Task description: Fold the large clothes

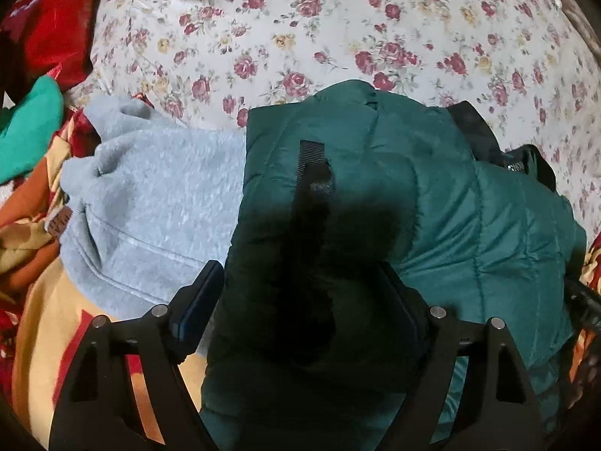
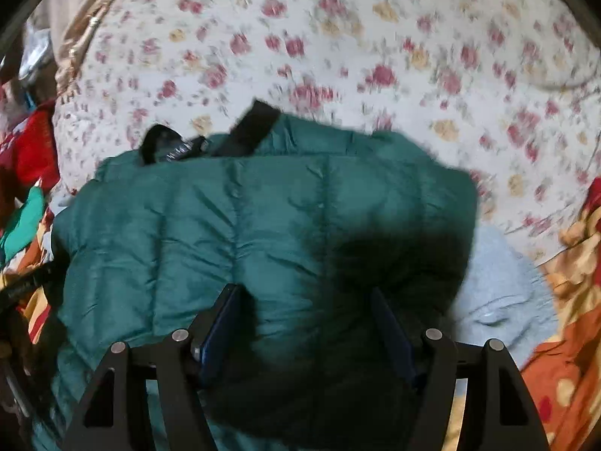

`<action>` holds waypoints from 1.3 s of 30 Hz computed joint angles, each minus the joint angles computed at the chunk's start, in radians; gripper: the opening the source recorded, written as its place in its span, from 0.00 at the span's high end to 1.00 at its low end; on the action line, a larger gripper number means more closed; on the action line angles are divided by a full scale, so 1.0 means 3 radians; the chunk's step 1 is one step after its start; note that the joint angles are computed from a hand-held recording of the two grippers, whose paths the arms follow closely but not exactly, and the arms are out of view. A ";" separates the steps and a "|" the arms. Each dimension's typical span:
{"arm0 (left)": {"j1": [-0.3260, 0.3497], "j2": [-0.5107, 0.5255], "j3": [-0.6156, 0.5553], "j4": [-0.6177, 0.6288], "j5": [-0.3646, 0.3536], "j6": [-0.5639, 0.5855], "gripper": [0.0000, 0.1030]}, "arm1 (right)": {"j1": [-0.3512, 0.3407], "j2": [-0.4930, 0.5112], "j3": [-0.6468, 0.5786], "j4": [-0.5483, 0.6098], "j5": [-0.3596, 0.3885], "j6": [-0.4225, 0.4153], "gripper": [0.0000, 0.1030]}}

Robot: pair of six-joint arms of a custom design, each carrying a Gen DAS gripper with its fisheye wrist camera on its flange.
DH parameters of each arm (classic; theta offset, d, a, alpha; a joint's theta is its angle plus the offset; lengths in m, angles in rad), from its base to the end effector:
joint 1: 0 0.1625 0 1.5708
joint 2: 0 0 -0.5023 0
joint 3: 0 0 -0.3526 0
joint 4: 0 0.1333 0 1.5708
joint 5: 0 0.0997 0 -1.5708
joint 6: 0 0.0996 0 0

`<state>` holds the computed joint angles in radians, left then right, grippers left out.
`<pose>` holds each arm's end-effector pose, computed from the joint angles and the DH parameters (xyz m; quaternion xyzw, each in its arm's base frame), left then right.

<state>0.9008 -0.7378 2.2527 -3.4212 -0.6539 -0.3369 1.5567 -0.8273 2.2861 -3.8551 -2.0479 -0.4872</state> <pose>-0.1474 -0.5281 0.1239 0.0737 0.8842 -0.3417 0.3100 0.0803 -0.5132 0.1951 0.1164 -0.8875 0.3239 0.3064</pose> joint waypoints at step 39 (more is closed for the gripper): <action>-0.0908 -0.1467 0.1172 0.1648 0.0403 -0.1191 0.16 | 0.0459 0.0031 0.0347 -0.0247 -0.0545 0.0429 0.18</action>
<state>0.6284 -1.1778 2.6044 -2.9269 -0.5329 -0.6941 1.6942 -0.8181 2.3900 -3.9293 -2.2116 -0.3585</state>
